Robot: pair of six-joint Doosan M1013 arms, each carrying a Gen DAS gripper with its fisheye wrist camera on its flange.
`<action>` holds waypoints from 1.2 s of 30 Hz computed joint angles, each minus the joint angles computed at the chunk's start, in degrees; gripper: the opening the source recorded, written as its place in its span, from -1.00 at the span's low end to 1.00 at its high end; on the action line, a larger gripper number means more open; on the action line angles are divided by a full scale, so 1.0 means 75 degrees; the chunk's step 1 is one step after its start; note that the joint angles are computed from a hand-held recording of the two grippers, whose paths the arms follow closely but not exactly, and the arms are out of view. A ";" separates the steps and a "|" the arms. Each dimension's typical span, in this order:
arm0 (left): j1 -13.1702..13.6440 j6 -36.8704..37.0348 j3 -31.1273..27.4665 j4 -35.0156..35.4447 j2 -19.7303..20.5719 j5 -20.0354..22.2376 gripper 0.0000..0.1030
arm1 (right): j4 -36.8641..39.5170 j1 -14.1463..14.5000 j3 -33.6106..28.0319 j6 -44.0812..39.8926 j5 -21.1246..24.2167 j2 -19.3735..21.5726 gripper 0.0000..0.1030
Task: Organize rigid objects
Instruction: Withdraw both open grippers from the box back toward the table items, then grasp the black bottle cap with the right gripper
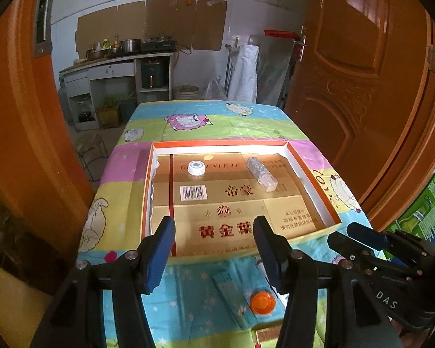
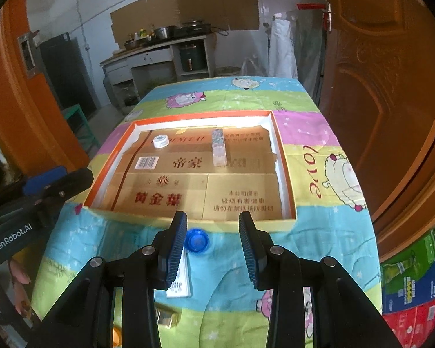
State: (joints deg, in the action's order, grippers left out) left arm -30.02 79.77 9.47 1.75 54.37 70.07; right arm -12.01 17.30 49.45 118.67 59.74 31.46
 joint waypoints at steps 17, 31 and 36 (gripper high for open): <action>-0.0025 -0.0052 0.2969 -0.0081 -0.1513 -0.1448 0.08 | -0.0096 0.0240 0.0871 0.0087 -0.0277 -0.0510 -0.26; 0.0011 0.0044 0.4791 -0.0405 -0.2369 -0.2249 0.08 | 0.0771 0.0553 0.2446 -0.0916 -0.1307 -0.1273 -0.11; 0.0046 0.0085 0.5206 -0.0525 -0.2541 -0.2388 0.08 | 0.1561 0.0644 0.2983 -0.1797 -0.1603 -0.1515 -0.07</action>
State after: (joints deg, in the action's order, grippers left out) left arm -29.67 80.41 48.51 -2.18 35.31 52.17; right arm -0.30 22.13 71.82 105.19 47.72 20.09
